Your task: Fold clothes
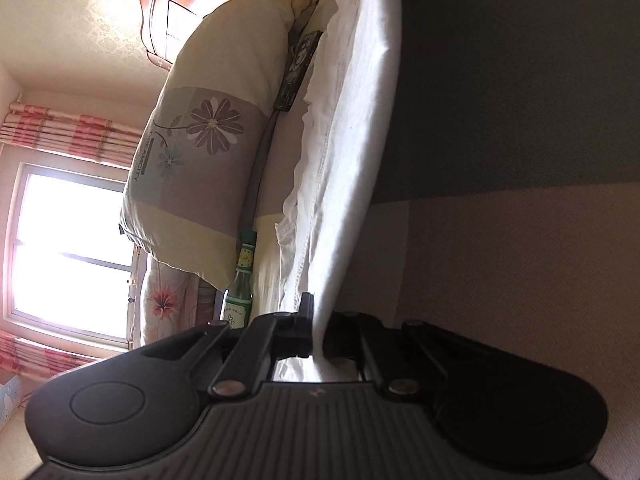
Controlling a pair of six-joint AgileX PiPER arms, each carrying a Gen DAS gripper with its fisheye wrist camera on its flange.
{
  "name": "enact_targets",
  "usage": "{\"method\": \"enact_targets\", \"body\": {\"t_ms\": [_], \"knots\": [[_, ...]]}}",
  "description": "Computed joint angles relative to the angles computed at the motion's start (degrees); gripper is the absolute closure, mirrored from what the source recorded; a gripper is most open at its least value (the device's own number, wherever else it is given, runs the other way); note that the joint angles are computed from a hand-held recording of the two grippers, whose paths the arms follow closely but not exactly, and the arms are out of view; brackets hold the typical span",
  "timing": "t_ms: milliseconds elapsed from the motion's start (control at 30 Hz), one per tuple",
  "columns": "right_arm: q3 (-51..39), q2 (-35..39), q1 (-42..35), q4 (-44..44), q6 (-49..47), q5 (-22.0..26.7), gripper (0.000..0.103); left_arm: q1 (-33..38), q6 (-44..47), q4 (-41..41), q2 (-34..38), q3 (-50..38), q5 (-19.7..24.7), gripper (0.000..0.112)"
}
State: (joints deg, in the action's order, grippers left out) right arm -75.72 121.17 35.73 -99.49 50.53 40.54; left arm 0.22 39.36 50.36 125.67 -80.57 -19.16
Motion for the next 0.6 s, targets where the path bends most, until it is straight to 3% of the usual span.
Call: {"method": "enact_targets", "body": {"t_ms": [267,600], "knots": [[8.2,-8.4,6.3,11.9,-5.3,1.1,0.097,4.2,-2.5,7.8,-11.7,17.1,-4.3,0.112],[16.4,-15.4,18.3,24.8,-6.5,7.1,0.097,11.9,-5.7,19.5,-23.6,33.7,-9.4,0.112]]}}
